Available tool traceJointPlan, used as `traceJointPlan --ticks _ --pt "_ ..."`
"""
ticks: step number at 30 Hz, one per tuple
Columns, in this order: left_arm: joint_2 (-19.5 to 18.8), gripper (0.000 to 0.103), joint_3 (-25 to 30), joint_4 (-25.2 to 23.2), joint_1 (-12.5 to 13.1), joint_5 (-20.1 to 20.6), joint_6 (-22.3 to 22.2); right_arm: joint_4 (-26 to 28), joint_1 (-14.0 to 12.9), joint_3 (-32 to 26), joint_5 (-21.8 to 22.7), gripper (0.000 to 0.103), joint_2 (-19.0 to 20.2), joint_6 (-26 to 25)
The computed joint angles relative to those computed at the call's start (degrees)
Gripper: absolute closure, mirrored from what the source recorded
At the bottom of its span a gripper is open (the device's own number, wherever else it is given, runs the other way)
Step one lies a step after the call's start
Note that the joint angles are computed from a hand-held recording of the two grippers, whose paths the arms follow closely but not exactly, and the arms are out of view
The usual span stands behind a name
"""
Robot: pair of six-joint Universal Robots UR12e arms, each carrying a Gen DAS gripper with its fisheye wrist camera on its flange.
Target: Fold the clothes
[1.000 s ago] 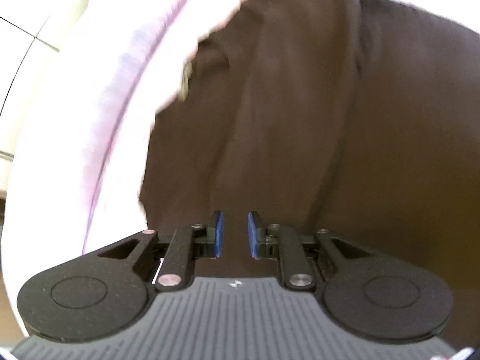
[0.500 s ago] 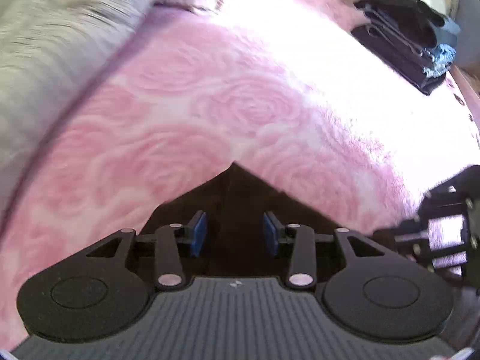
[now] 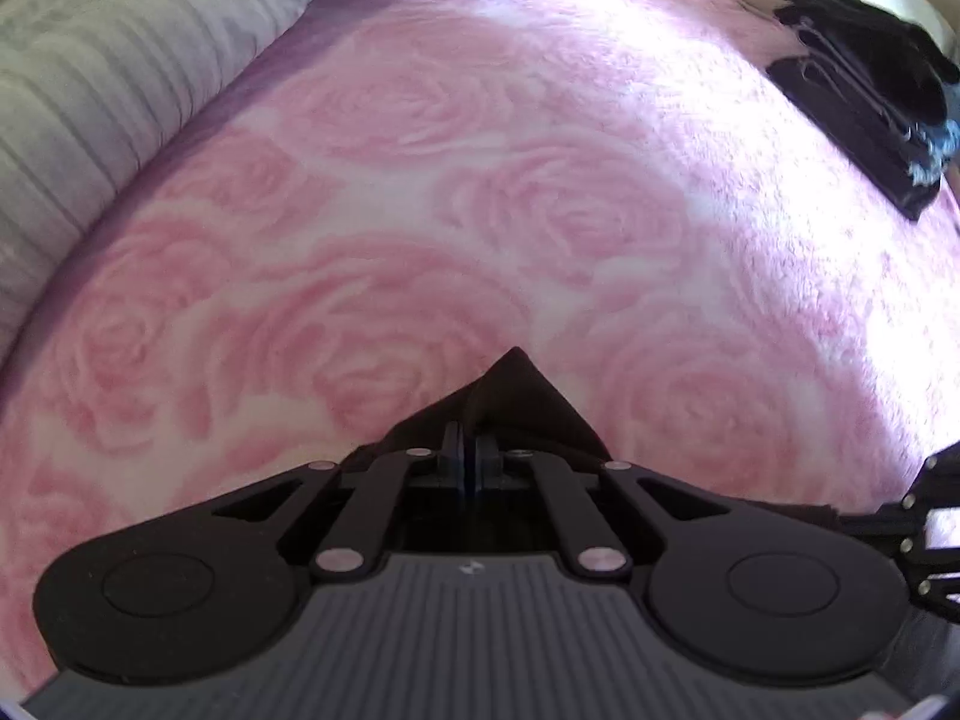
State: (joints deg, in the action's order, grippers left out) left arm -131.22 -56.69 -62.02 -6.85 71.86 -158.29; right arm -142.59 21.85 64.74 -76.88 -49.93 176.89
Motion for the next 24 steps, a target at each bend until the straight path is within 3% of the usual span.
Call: traceJointPlan --ticks 1,3,7,10,13,17,20,22,24 --pt "0.4 0.093 -0.4 0.5 0.3 -1.2 -1.4 0.4 -0.1 0.0 0.0 0.103 -0.2 -0.1" --pt "1.2 0.077 -1.3 1.9 1.1 -3.6 -4.3 1.3 -0.2 0.0 0.0 0.102 -0.6 -0.3" --pt "5.3 0.074 -6.2 6.8 2.9 -5.9 -6.1 0.4 -0.2 -0.3 -1.0 0.102 -1.3 2.2" --pt "10.2 0.074 -12.8 10.1 4.2 -2.7 -5.7 -1.7 0.2 -2.1 0.2 0.101 -0.6 3.0" --pt "15.5 0.074 -20.2 10.6 5.6 3.3 -5.8 -1.5 1.0 -6.4 3.3 0.092 1.9 0.3" --pt "21.2 0.074 -28.6 10.3 7.8 10.3 -8.1 1.3 1.8 -11.2 6.6 0.049 5.2 -4.8" --pt "24.9 0.073 -33.6 11.0 9.5 12.6 -10.9 10.2 1.9 -12.4 4.2 0.048 5.9 -3.2" --pt "27.3 0.073 -36.6 11.8 10.7 13.2 -12.8 8.3 1.3 -9.8 5.6 0.048 4.4 -0.1" --pt "29.6 0.072 -39.5 12.4 12.1 12.9 -14.0 10.6 1.9 -9.4 2.0 0.048 3.2 -1.6"
